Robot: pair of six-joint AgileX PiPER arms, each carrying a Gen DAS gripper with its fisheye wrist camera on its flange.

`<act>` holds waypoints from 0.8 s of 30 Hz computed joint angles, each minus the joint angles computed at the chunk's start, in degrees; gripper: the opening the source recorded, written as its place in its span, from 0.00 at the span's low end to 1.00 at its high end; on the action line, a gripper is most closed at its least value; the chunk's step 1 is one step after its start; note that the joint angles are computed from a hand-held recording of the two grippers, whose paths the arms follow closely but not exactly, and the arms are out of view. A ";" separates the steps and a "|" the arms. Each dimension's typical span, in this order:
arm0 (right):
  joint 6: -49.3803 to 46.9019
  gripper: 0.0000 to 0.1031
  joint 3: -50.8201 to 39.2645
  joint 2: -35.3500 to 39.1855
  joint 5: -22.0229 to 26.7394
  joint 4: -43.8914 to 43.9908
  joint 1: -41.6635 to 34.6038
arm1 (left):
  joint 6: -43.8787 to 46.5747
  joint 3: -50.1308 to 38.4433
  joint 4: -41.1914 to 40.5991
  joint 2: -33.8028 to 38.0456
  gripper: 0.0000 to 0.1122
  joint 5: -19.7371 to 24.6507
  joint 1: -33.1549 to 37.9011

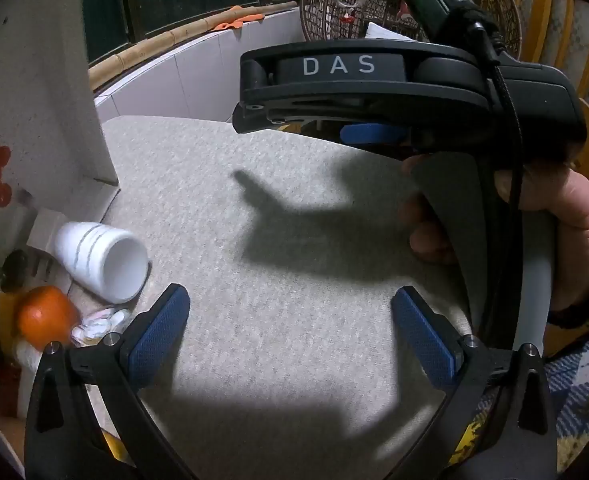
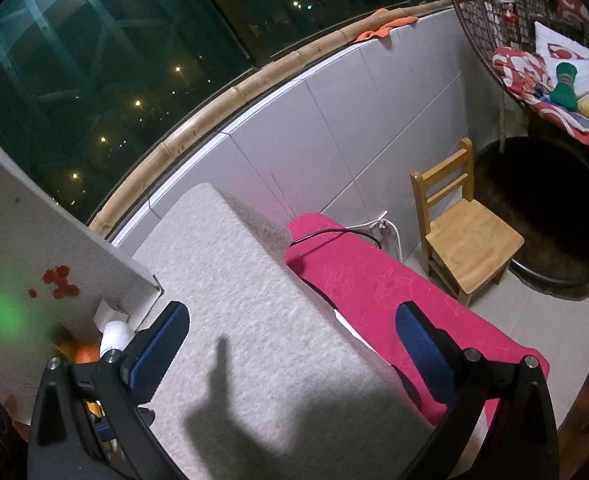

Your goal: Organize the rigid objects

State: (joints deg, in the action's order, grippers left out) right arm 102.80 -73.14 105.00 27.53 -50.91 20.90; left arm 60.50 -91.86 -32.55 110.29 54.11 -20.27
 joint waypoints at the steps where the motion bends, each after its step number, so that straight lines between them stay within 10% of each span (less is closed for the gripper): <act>1: -0.01 1.00 0.01 0.00 -0.06 0.08 0.00 | 0.22 0.04 -0.30 -0.01 0.92 -0.02 0.08; 24: -0.13 1.00 0.37 -0.20 -1.78 2.13 -0.95 | 0.21 0.13 -0.14 -0.08 0.92 -0.03 0.07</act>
State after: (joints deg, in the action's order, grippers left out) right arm 102.67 -72.77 104.80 25.75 -48.78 19.95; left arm 60.71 -91.72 -32.69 110.21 54.08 -20.20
